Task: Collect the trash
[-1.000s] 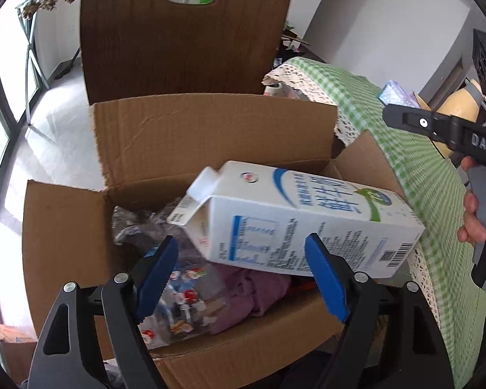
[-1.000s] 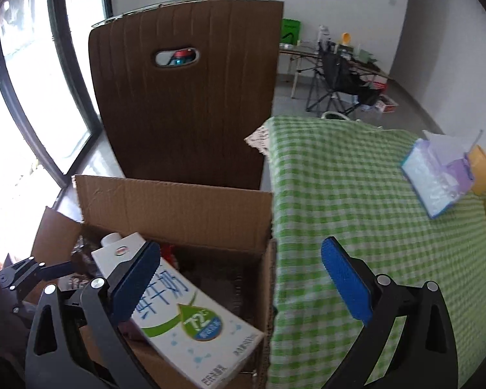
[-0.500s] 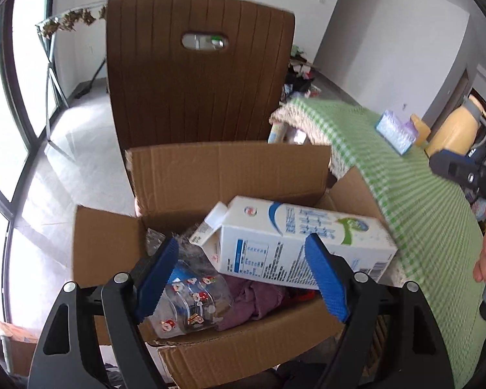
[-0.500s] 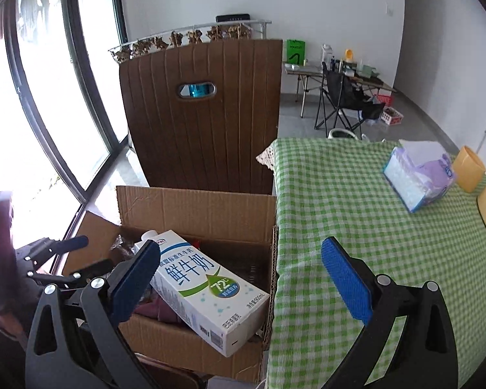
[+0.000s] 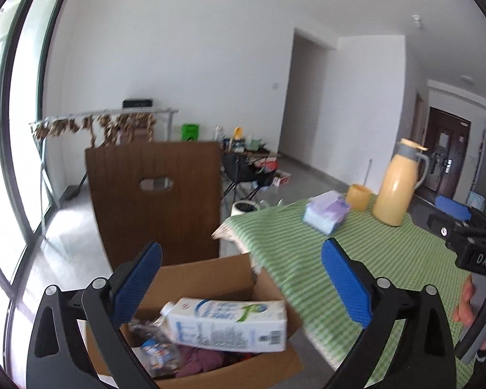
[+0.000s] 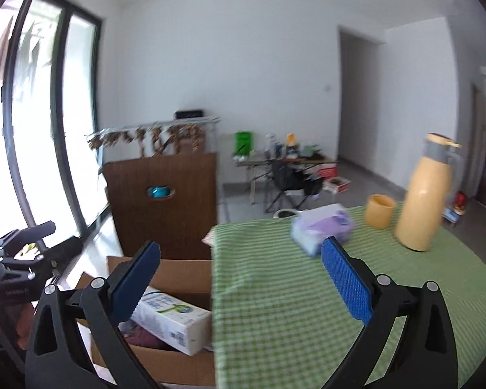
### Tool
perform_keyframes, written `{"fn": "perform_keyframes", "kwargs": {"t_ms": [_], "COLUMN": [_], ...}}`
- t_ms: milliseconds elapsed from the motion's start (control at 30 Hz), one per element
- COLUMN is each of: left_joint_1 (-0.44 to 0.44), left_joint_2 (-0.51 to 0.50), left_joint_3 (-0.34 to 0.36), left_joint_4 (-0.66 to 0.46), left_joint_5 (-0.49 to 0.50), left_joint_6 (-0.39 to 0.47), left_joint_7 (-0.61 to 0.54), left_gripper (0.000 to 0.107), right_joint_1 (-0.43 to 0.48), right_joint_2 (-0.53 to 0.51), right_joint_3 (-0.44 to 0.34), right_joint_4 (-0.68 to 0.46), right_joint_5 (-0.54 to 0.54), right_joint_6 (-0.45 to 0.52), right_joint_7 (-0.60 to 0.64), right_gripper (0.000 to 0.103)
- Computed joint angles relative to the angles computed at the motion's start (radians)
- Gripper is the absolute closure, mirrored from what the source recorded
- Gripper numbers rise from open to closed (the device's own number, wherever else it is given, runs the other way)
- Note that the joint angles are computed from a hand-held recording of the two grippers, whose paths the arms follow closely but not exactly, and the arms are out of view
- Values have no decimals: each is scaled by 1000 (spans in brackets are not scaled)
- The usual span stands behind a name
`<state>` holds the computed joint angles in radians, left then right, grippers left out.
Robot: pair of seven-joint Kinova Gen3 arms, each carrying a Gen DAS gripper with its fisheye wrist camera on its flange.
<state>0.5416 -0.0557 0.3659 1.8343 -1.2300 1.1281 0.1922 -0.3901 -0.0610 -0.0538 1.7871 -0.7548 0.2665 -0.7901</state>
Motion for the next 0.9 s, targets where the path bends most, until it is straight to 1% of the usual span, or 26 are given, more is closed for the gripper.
{"fn": "perform_keyframes", "kwargs": {"t_ms": [33,67,100,167,267,300,333,367,433,467,500,567,667,767,833,900], "left_joint_1": [9,22,38,73,131,150,169,187,220,233,241,282,327,356,377,395], "left_joint_2": [24,41,69,122,224,247,275,301,363,384,417,472,528,558,559,566], "left_joint_3": [14,18,20,10,2,-2,-6,-10,-16,-23,-17,-39,-65,-88,-109,-129], "left_joint_4": [-20,-37,-63,-118,-233,-259,-289,-319,-398,-429,-476,-552,-634,-684,-691,-708], "left_joint_5": [-27,-42,-61,-79,-106,-115,-127,-136,-144,-137,-131,-127,-129,-103,-90,-74], "left_joint_6": [6,9,3,-21,-59,-69,-84,-98,-137,-152,-159,-152,-170,-185,-186,-192], "left_joint_7": [12,16,21,10,-42,-56,-70,-86,-135,-160,-197,-240,-285,-315,-327,-338], "left_gripper": [12,12,12,12,12,12,12,12,12,12,12,12,12,12,12,12], "right_joint_1": [25,68,114,207,346,387,412,419,399,410,428,464,456,455,436,440], "right_joint_2": [-34,-60,-80,-124,-181,-198,-217,-230,-255,-269,-280,-288,-301,-300,-299,-307], "right_joint_3": [4,-11,-38,-60,-73,-64,-37,-9,75,105,116,139,191,210,229,224], "right_joint_4": [41,73,105,153,197,199,212,216,237,248,255,261,273,277,281,284], "right_joint_5": [2,19,53,135,257,297,323,350,403,423,443,472,508,547,570,598], "right_joint_6": [-35,-63,-102,-132,-118,-93,-82,-67,-64,-58,-50,-36,-36,-37,-44,-43], "right_joint_7": [-3,-20,-53,-128,-244,-285,-325,-361,-425,-452,-477,-512,-538,-574,-590,-615], "right_gripper": [8,8,8,8,8,8,8,8,8,8,8,8,8,8,8,8]}}
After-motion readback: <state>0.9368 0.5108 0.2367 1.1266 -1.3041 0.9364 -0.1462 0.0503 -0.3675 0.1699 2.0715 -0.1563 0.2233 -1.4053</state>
